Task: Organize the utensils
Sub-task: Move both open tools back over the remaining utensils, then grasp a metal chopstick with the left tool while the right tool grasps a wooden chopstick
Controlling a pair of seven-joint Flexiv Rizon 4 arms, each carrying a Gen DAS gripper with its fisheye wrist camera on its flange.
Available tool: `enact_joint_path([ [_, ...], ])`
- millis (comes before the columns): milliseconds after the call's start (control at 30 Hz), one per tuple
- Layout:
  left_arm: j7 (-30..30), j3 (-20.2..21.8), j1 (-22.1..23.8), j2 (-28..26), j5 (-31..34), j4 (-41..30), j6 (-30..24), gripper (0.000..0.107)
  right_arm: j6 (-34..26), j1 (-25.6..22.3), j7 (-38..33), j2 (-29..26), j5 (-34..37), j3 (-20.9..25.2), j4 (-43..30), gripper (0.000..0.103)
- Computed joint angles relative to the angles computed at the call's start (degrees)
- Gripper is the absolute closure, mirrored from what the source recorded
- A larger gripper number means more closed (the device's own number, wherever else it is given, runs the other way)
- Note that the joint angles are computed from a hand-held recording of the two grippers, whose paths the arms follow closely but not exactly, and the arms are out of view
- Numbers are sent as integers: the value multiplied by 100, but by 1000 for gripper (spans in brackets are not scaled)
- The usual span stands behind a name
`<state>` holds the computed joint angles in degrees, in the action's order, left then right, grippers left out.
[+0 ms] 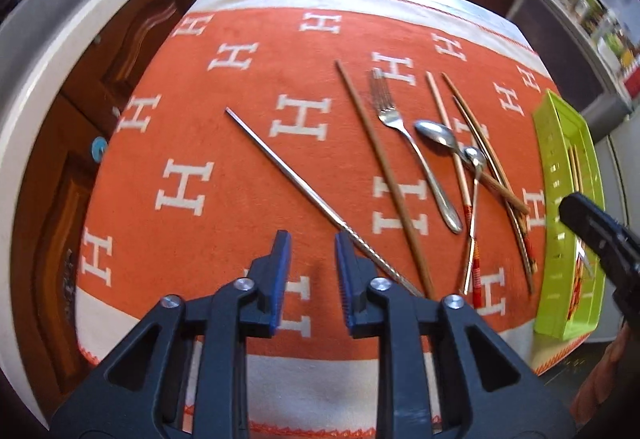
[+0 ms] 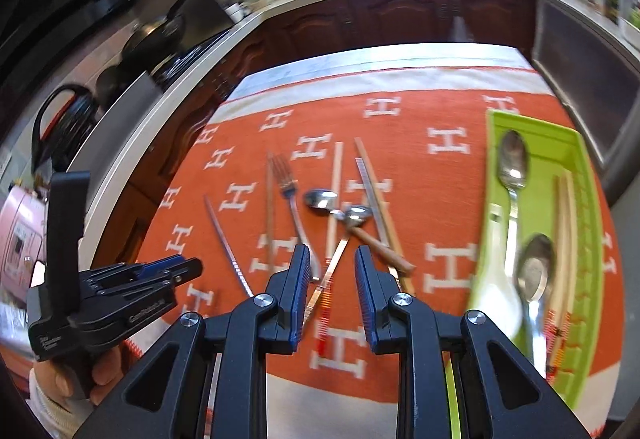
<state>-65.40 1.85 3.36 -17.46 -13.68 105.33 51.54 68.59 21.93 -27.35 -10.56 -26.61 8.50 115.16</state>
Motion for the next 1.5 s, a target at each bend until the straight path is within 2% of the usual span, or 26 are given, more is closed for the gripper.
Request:
enact_joint_path([
  [33, -25, -4, 26, -35, -61, -8, -7, 67, -3, 1, -95, -93, 48, 18, -89, 80],
  [100, -121, -7, 84, -113, -203, -48, -38, 64, -8, 31, -296, -297, 156, 50, -298, 80],
  [300, -314, -19, 184, -323, -380, -189, -58, 64, -69, 62, -1104, -904, 777, 211, -906, 80],
  [500, -414, -55, 232, -499, -458, -350, -194, 64, -125, 125, -1750, -1383, 1093, 238, -1331, 80],
  [800, -909, 55, 42, -709, 8, -575, -193, 64, -325, 252, -2551, -2012, 1261, 206, -1833, 83],
  [867, -1005, 81, 9, -754, 126, -641, -220, 64, -380, 313, -2639, -2092, 1229, 157, -1875, 86],
  [933, -1073, 74, -9, -783, 178, -663, -172, 64, -221, 507, -2514, -2084, 955, -103, -1746, 95],
  [1000, -1123, 83, -34, -799, 259, -692, -143, 64, -169, 578, -2360, -2071, 833, -229, -1679, 96],
  [1067, -1202, 104, -65, -815, 346, -736, -152, 63, -129, 466, -2367, -2074, 955, -123, -1673, 97],
  [1200, -1416, 121, -104, -912, 437, -914, -378, 54, -46, 308, -2331, -2010, 1181, 0, -1584, 97],
  [1367, -1797, 278, -365, -986, 1022, -1013, -206, 51, 124, 262, -2297, -1953, 1314, 36, -1461, 97],
  [1400, -1867, 283, -384, -979, 1060, -985, -140, 52, 142, 277, -2279, -1947, 1298, 17, -1444, 97],
  [1467, -1817, 208, -328, -951, 994, -917, -69, 62, 152, 279, -2250, -1937, 1308, 22, -1431, 97],
  [1500, -1794, 186, -316, -928, 975, -874, -3, 79, 159, 272, -2242, -1934, 1326, 35, -1427, 97],
])
